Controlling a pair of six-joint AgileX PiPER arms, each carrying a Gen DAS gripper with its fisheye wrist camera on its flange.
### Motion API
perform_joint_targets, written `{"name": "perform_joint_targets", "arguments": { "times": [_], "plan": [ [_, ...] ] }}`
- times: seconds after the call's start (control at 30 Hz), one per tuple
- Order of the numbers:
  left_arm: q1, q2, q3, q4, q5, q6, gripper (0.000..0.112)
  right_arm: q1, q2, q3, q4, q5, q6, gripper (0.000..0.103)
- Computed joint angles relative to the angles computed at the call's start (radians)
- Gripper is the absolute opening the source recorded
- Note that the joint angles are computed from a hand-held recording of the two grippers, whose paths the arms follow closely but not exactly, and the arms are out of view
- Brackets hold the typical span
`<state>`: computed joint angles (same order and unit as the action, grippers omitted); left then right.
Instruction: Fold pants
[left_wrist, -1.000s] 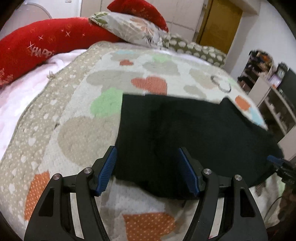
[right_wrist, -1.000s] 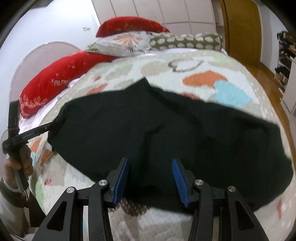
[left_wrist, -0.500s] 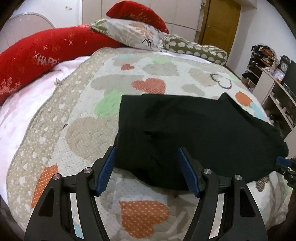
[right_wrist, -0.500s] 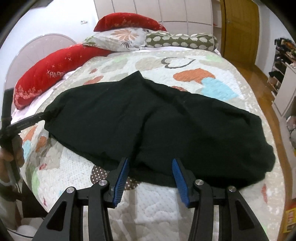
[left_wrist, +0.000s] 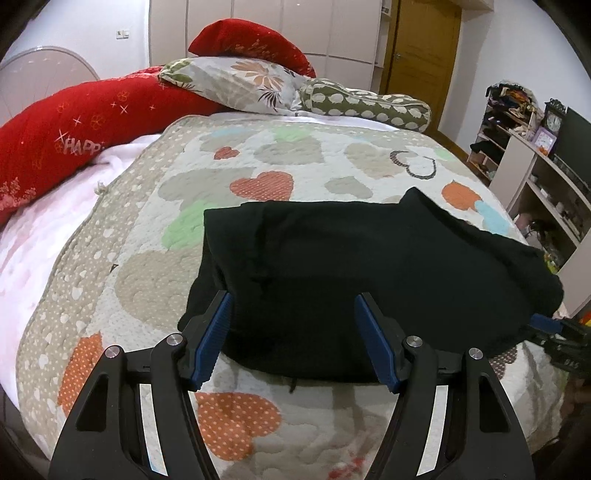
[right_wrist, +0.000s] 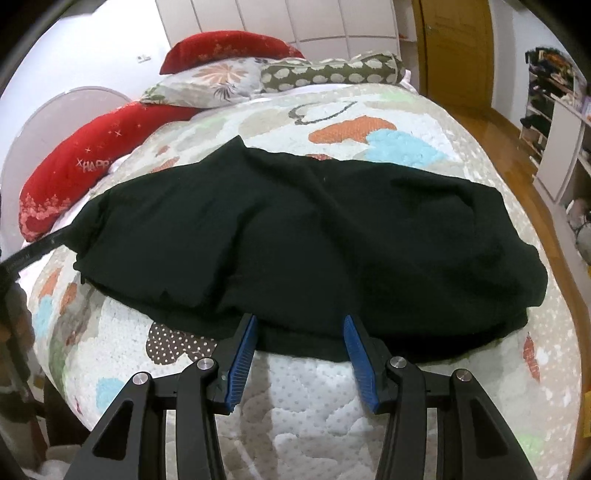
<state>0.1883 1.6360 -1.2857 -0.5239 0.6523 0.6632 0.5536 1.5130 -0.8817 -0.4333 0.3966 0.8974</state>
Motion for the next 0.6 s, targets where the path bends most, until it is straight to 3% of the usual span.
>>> {"name": "perform_joint_targets", "arguments": {
  "times": [0.27, 0.4, 0.6],
  "plan": [
    [-0.014, -0.047, 0.002, -0.042, 0.034, 0.042, 0.069, 0.016, -0.059, 0.008, -0.013, 0.052, 0.027, 0.047],
    [-0.040, -0.021, 0.000, -0.020, 0.032, 0.018, 0.069, 0.031, -0.109, 0.030, -0.078, 0.095, 0.089, 0.047],
    [-0.068, 0.027, 0.004, 0.001, 0.013, -0.021, 0.069, 0.002, -0.147, 0.062, -0.092, 0.092, 0.116, 0.047]
  ]
}}
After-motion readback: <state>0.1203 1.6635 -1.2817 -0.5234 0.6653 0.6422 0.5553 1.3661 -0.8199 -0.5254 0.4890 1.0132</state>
